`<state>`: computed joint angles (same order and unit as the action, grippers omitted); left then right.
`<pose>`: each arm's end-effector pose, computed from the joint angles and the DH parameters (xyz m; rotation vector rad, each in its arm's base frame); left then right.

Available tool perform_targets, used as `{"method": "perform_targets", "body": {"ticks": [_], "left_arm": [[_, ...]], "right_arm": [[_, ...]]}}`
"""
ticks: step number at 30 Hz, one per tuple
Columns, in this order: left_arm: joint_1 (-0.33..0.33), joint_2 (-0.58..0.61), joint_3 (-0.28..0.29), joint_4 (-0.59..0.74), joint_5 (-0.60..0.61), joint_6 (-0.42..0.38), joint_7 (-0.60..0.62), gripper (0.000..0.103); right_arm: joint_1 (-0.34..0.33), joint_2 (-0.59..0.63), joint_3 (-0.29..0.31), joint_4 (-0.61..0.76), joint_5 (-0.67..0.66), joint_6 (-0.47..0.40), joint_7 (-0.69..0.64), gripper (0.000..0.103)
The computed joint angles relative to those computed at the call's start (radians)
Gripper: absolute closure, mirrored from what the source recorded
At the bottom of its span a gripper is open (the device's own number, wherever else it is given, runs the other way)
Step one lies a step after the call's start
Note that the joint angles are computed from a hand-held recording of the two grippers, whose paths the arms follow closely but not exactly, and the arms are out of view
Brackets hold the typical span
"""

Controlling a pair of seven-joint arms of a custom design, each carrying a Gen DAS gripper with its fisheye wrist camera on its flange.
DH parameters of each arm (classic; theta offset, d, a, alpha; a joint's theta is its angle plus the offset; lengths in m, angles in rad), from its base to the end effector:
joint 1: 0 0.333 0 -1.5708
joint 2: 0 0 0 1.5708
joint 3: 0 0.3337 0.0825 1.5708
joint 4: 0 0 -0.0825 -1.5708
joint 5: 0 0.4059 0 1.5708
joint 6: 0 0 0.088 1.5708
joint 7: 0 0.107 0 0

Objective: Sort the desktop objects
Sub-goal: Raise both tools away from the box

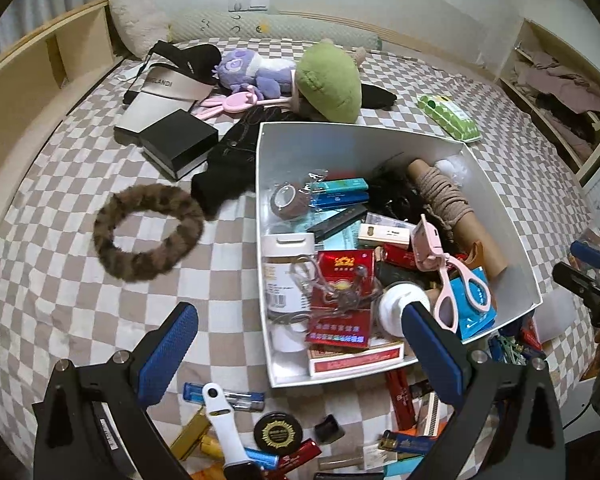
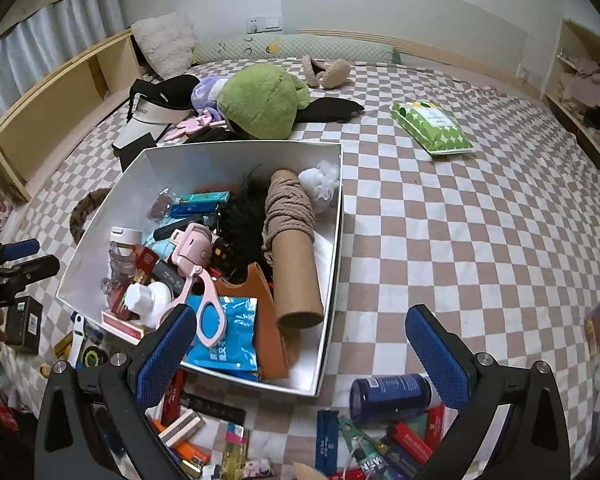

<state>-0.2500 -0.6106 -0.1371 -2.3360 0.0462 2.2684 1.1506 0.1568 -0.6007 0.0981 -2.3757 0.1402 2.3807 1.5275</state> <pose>0.3868 -0.1699 0.6239 -1.9639 1.9326 -0.6370 0.4115 0.1172 0.6142 -2.0313 1.6158 -0.4405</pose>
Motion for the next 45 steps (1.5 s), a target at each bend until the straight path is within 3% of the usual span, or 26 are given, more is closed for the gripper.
{"method": "perform_targets", "body": {"ticks": [16,24,33,38,45], "left_arm": [[-0.015,-0.090,-0.008,-0.042,0.031,-0.002,0.035,0.000],[-0.007,-0.155,-0.040,-0.079,0.108,0.052,0.018,0.000],[-0.088,-0.210,0.000,-0.101,0.068,0.052,0.092,0.000],[-0.123,-0.233,-0.014,-0.121,0.075,0.049,0.190,0.000],[-0.170,-0.247,-0.007,-0.152,0.035,0.041,0.272,0.000]], "right_arm": [[-0.003,-0.099,-0.008,-0.064,0.000,-0.023,-0.052,0.000],[0.002,-0.187,-0.011,-0.124,0.020,0.052,-0.090,0.000],[0.046,-0.285,-0.027,-0.187,0.071,0.100,-0.170,0.000],[0.074,-0.315,-0.048,-0.193,0.103,0.016,-0.224,0.000],[0.077,-0.352,-0.039,-0.234,0.121,-0.017,-0.282,0.000]]}}
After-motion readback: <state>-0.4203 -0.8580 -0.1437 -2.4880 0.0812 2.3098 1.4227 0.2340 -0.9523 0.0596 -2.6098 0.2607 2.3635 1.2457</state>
